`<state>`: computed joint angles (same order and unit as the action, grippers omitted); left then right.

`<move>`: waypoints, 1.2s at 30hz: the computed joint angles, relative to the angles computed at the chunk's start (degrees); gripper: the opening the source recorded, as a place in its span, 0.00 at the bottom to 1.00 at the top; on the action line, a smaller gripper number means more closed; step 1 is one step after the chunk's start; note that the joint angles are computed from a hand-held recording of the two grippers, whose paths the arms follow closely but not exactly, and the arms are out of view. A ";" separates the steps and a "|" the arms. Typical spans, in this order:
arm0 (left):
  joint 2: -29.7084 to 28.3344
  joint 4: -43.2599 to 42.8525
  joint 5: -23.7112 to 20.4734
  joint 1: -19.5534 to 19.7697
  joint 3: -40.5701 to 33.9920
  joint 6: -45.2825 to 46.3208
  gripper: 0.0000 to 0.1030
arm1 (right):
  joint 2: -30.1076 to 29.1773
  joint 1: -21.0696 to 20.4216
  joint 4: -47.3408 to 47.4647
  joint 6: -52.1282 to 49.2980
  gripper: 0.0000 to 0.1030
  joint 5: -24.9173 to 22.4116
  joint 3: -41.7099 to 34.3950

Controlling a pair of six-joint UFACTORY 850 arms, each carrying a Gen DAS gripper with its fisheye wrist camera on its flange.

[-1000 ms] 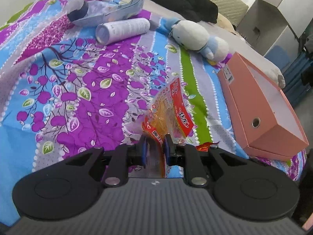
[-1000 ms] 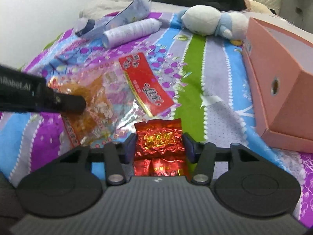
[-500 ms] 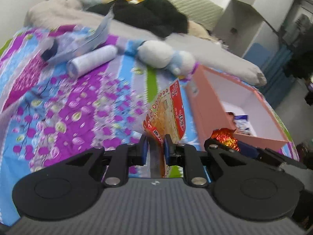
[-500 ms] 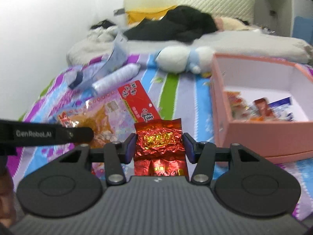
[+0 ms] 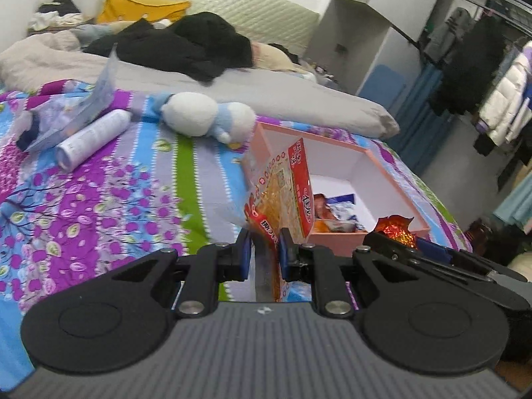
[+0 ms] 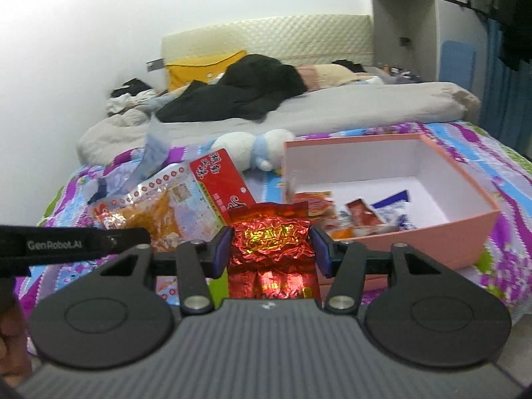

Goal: Organize snacks
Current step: 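Carry the clear bag with the left tool while the right tool carries the foil bag over the pink box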

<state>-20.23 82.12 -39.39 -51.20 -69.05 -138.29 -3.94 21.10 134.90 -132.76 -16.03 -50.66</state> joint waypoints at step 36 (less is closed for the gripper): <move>-43.38 -52.78 8.51 16.62 -65.95 75.38 0.19 | -29.98 -8.01 -49.89 53.12 0.53 4.04 -33.12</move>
<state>-63.61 29.33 -30.87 -34.58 -134.99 -62.91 -33.92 13.10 85.00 -79.64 -11.99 -83.78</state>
